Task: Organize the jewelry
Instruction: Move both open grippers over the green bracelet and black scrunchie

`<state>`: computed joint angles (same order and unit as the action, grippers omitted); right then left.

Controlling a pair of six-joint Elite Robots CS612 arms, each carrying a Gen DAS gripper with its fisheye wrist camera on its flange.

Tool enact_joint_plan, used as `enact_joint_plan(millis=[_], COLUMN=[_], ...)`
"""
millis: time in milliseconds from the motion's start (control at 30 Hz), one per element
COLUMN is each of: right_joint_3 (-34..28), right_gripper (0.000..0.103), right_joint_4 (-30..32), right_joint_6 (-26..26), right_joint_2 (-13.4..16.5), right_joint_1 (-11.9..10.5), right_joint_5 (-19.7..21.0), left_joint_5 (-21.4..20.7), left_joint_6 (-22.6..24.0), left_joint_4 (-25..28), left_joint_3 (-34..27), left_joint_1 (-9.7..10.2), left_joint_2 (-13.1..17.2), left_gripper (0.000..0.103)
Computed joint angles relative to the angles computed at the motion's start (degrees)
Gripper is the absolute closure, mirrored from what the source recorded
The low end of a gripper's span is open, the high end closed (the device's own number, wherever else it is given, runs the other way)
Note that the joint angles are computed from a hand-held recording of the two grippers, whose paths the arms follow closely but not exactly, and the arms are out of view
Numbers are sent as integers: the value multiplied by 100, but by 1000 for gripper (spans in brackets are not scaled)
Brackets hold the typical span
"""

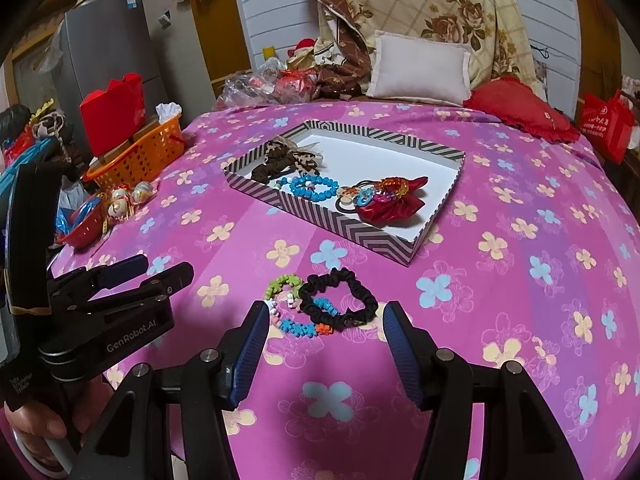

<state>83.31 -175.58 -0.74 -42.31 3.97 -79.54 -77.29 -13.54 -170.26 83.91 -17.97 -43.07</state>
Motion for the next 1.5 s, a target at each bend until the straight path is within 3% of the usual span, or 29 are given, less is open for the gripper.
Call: enact_joint_plan(millis=[700,1067,1367,1500], right_joint_3=[-101,-570,-1140,-1125], right_gripper=[46,46,66,77], right_joint_4=[345,722,1384,1278], right_joint_6=[-37,-54,-371,-613], right_joint_2=[91,418,732,733], right_joint_1=[-15,-78,-100,-55], right_joint_5=[-81,-217,-220,-784], left_joint_5=[-101,-282,-360,-445], left_joint_6=[-79,-236,-282,-214], left_joint_4=[213,615,771,824], left_joint_3=[-90,-245,-392,-457], left_joint_1=[38,100,128,123], left_joint_2=[74,172,263,299], left_gripper=[46,46,46,46])
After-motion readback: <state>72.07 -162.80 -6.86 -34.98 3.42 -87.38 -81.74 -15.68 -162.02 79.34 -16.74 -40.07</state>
